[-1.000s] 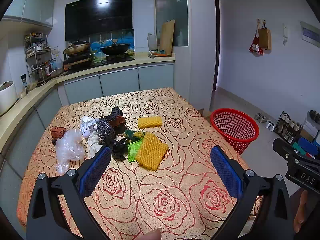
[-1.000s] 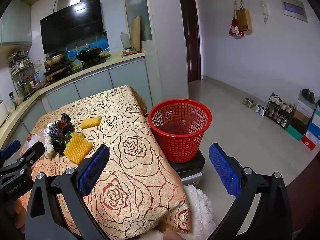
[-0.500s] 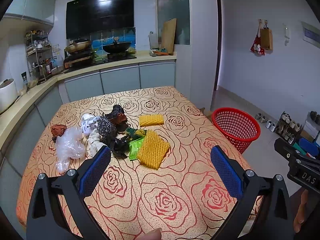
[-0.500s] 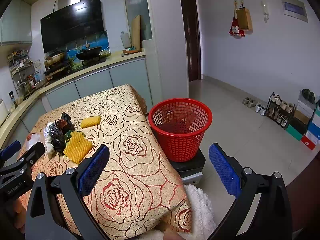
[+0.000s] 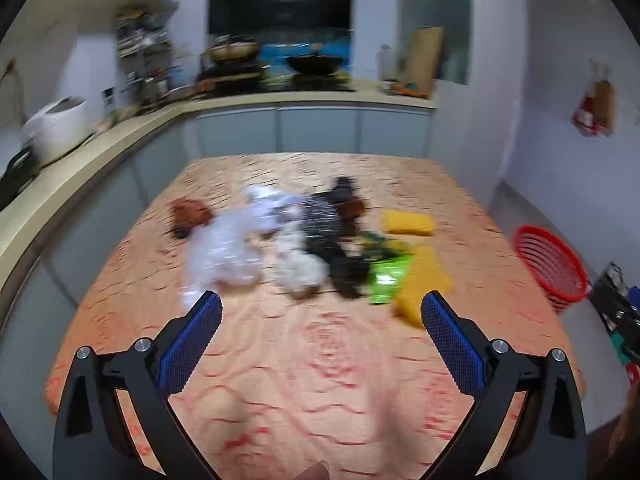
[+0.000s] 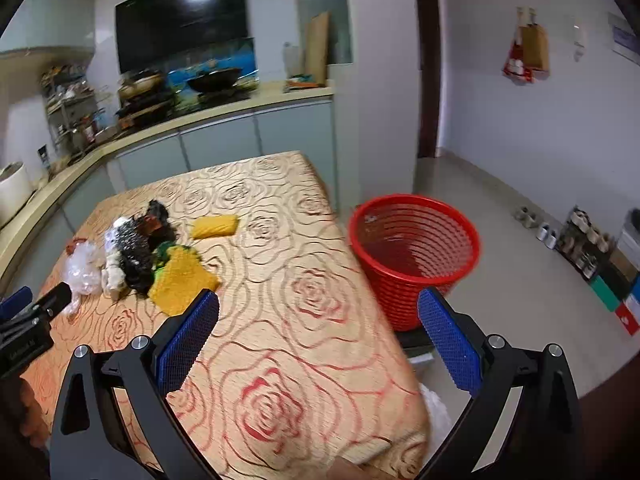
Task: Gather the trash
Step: 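Grasp the clear plastic bag with the left tool while the right tool grasps the yellow foam net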
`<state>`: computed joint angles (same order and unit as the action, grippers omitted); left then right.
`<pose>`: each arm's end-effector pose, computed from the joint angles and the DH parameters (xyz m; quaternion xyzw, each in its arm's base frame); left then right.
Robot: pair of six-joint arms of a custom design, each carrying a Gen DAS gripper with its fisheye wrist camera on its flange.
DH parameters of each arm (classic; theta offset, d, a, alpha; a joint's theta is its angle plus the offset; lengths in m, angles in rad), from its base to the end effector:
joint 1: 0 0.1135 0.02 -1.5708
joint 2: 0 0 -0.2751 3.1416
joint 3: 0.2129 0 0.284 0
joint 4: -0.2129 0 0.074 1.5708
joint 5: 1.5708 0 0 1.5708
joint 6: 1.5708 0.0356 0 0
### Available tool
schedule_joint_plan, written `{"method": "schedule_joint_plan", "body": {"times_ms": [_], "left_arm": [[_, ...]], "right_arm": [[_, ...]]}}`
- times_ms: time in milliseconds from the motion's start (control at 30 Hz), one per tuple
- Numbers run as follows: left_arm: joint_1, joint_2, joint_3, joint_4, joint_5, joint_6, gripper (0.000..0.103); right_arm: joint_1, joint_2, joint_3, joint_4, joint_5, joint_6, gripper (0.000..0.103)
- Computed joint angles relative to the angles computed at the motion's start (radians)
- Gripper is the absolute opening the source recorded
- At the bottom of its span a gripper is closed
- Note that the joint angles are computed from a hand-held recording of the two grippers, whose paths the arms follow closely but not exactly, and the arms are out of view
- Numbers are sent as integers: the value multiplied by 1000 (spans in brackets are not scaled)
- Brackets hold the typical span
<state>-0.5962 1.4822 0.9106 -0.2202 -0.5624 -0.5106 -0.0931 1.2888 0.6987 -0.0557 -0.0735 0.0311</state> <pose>0.2876 -0.1722 0.2137 -0.0672 0.8925 0.0267 0.4453 0.2939 -0.0248 0.2072 0.0391 0.8936 0.0190 0.4467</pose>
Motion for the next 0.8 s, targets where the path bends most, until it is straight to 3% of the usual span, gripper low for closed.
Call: {"method": "schedule_joint_plan", "body": {"times_ms": [367,800], "left_arm": [[244,-55,-88,-36,54,-6,96],[381,117,27,33,177,128,96]], "right_arm": [[135,217,147,-32,-2,-15,97],[205,412,302,-104,-26,-47,97]]}}
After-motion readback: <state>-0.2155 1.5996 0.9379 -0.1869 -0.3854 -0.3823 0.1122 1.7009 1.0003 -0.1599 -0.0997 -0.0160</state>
